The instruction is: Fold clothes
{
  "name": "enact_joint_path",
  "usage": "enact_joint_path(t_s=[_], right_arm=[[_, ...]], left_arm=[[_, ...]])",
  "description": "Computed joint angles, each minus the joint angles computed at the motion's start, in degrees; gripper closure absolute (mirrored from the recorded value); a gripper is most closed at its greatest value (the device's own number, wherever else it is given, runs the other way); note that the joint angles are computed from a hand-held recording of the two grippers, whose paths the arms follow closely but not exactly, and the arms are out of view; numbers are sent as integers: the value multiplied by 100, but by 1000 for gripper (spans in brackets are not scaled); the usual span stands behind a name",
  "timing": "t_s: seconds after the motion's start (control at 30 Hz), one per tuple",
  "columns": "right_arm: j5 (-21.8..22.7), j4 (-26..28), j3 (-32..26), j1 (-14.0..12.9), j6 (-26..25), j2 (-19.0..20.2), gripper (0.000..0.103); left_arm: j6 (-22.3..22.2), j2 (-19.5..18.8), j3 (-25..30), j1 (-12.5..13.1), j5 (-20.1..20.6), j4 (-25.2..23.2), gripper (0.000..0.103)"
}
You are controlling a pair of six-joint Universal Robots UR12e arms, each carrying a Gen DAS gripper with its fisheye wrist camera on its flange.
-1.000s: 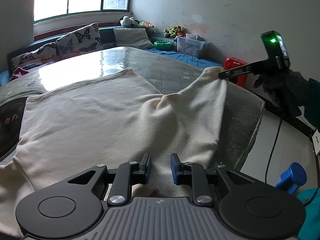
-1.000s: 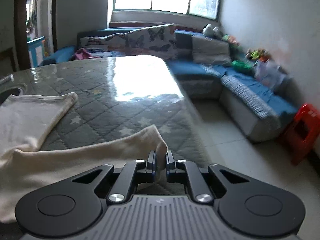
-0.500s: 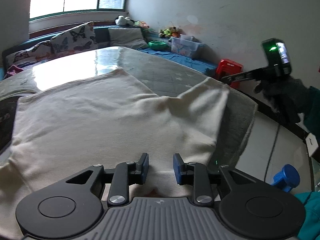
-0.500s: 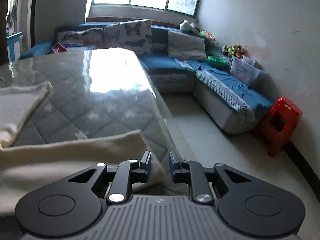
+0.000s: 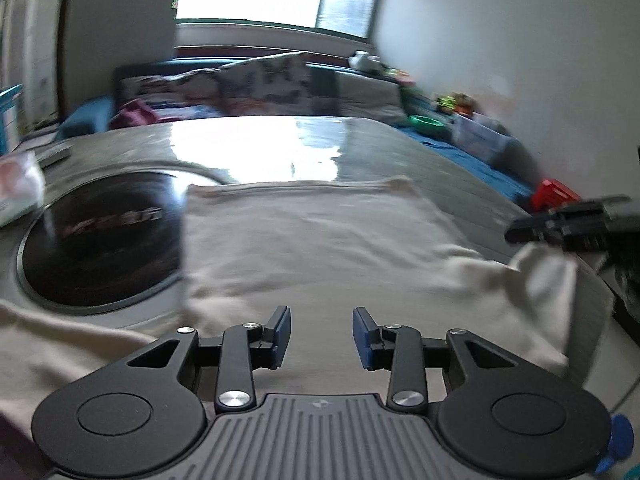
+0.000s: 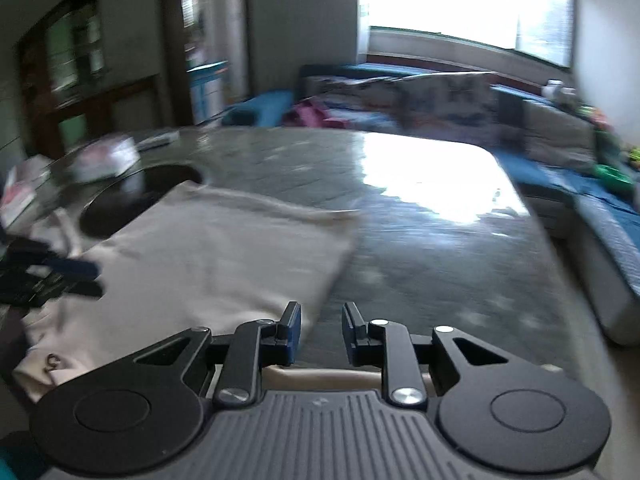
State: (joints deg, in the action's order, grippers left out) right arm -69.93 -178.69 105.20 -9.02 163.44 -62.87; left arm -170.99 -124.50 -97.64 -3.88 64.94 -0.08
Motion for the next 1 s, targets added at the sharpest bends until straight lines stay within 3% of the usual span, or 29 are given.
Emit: enact_joint_path(t_s=[0.2, 0.47, 0.6, 1.0], right_arm=[[68, 600, -267, 155, -336, 204, 81], [21, 718, -336, 120, -401, 219, 80], [-91, 764, -638, 131, -376, 387, 77], [-432, 981, -1517, 156, 19, 978, 78]], left_arm=[[-321, -9, -47, 100, 234, 18, 64], [-571, -26, -12, 160, 94, 132, 59], [-747, -85, 76, 150, 185, 123, 58], [-693, -121, 83, 174, 133, 85, 58]])
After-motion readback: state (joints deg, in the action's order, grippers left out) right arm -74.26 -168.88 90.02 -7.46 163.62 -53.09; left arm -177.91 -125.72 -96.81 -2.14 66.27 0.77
